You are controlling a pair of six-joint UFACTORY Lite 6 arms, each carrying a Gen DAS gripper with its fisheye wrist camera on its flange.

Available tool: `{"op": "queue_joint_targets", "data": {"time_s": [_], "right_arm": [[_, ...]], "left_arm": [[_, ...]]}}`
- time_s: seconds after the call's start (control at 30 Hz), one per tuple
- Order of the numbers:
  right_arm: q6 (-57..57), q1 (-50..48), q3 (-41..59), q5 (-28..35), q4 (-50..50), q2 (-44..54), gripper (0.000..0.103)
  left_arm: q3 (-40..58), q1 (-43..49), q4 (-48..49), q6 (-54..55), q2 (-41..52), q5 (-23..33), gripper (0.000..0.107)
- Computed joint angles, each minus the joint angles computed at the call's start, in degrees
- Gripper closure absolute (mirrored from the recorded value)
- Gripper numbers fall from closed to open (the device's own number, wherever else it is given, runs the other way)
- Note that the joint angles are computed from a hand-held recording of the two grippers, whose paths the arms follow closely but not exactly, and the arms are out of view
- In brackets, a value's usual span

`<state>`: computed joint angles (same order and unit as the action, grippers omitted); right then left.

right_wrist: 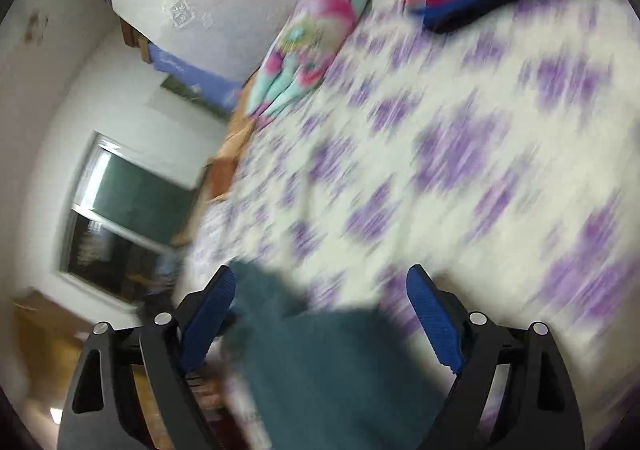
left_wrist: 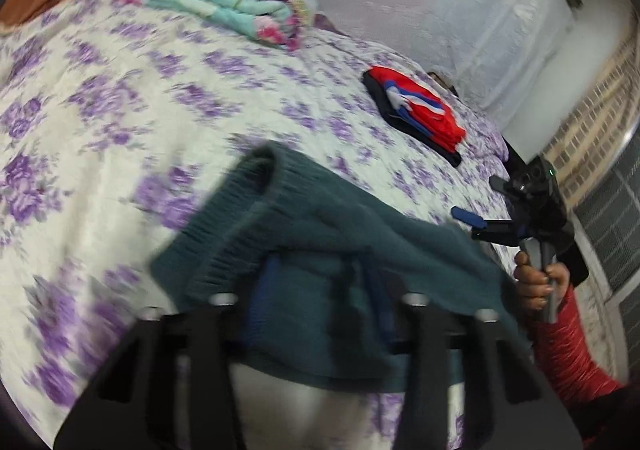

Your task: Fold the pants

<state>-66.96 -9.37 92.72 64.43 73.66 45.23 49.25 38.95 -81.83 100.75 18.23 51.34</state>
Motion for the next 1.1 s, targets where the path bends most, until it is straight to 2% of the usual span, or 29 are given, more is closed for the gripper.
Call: {"op": "queue_joint_targets", "data": {"time_s": [0.07,0.13,0.17,0.2,0.23,0.27,0.33,0.43,0.47,0.5,0.53,0.57,0.6,0.63,0.67,0.73,0.8,0.87,0.9,0.93,0.97,1.0,1.03,1.1], "right_arm": [[1.83,-0.62,2.76,-4.22,0.38,0.62,0.017],[1.11,-1.91,0.60,-1.72,0.08,-1.89,0.020],[-1.03,-2.03,-2.54,-1.41,-0.36,-4.83,0.020],[-4.41,-1.88,-8.06,-2.90,-0.51,-9.79,0.020],[-8.07,-1.99,-13.55,-3.90,-0.55,-14.74,0.020],[-12.17,-1.83,-19.31,-3.87,-0.47,-19.63,0.020],[-16.03,-0.69,-26.49,-5.07,-0.70,-25.60,0.025],[-14.34,3.68,-28.37,-6.41,-2.58,-25.28,0.026],[-12.93,5.75,-27.89,-9.38,-2.92,-23.36,0.026],[-11.70,7.20,-27.94,-12.56,-3.32,-22.72,0.029],[-10.81,8.12,-27.69,-16.33,-3.70,-21.07,0.035],[-11.52,7.87,-27.06,-19.02,-2.42,-18.94,0.057],[-12.61,7.02,-27.52,-19.79,-1.35,-19.12,0.064],[-12.63,5.72,-28.78,-19.91,-1.20,-20.79,0.062],[-14.78,2.90,-32.10,-18.19,0.50,-24.53,0.051],[-19.17,-2.14,-37.57,-13.34,1.90,-30.63,0.039],[-22.62,-6.85,-42.69,-10.04,0.72,-35.80,0.036],[-22.89,-10.43,-44.22,-8.31,-2.19,-34.91,0.033],[-21.78,-10.86,-43.43,-8.93,-3.45,-32.41,0.033],[-21.82,-11.52,-42.80,-9.60,-3.70,-29.35,0.038],[-23.85,-12.46,-42.84,-8.56,-2.72,-28.69,0.043],[-24.09,-13.37,-43.10,-8.24,-2.90,-29.26,0.042],[-23.23,-15.44,-43.76,-6.97,-3.68,-30.88,0.041],[-24.35,-20.47,-45.32,-3.64,-4.35,-33.13,0.039]], "left_arm": [[4.50,1.43,3.06,-4.43,4.10,1.35,0.098],[4.84,2.28,4.94,-6.15,3.95,1.92,0.100],[2.63,2.27,4.73,-5.25,1.12,0.87,0.097],[-1.02,1.91,3.86,-3.81,-3.89,-1.08,0.093],[-3.21,1.73,3.36,-3.15,-7.31,-1.73,0.071],[-6.48,1.68,1.82,-1.92,-12.54,-1.93,0.041],[-11.17,0.82,-1.61,-0.09,-21.19,-1.88,0.024],[-9.65,-5.11,0.13,-2.90,-23.04,-2.16,0.023],[-8.92,-7.77,-0.04,-3.30,-21.48,-4.68,0.022],[-7.93,-10.98,-0.82,-3.22,-19.01,-9.61,0.021],[-6.14,-12.99,-2.67,-0.80,-14.57,-14.13,0.020],[-4.43,-13.58,-5.40,2.52,-10.02,-16.25,0.024],[-4.20,-12.59,-7.13,4.44,-7.88,-15.98,0.024],[-3.79,-10.91,-6.46,3.96,-8.13,-13.30,0.024],[-4.07,-9.02,-5.83,2.05,-9.34,-10.88,0.024],[-8.51,-6.92,-11.07,5.33,-15.02,-12.03,0.023],[-10.64,-5.16,-11.24,6.84,-18.02,-9.51,0.021],[-11.90,-4.08,-8.18,5.16,-18.93,-4.59,0.015],[-12.23,-4.74,-8.17,5.33,-18.95,-4.90,0.014],[-12.93,-7.01,-9.70,7.18,-18.58,-7.61,0.012],[-13.35,-10.51,-13.55,10.48,-17.51,-12.72,0.012],[-12.48,-13.22,-17.52,14.19,-14.71,-16.49,0.012],[-12.81,-13.91,-19.16,15.50,-13.83,-17.86,0.012],[-14.03,-11.03,-17.80,14.17,-16.74,-14.81,0.009]]}}
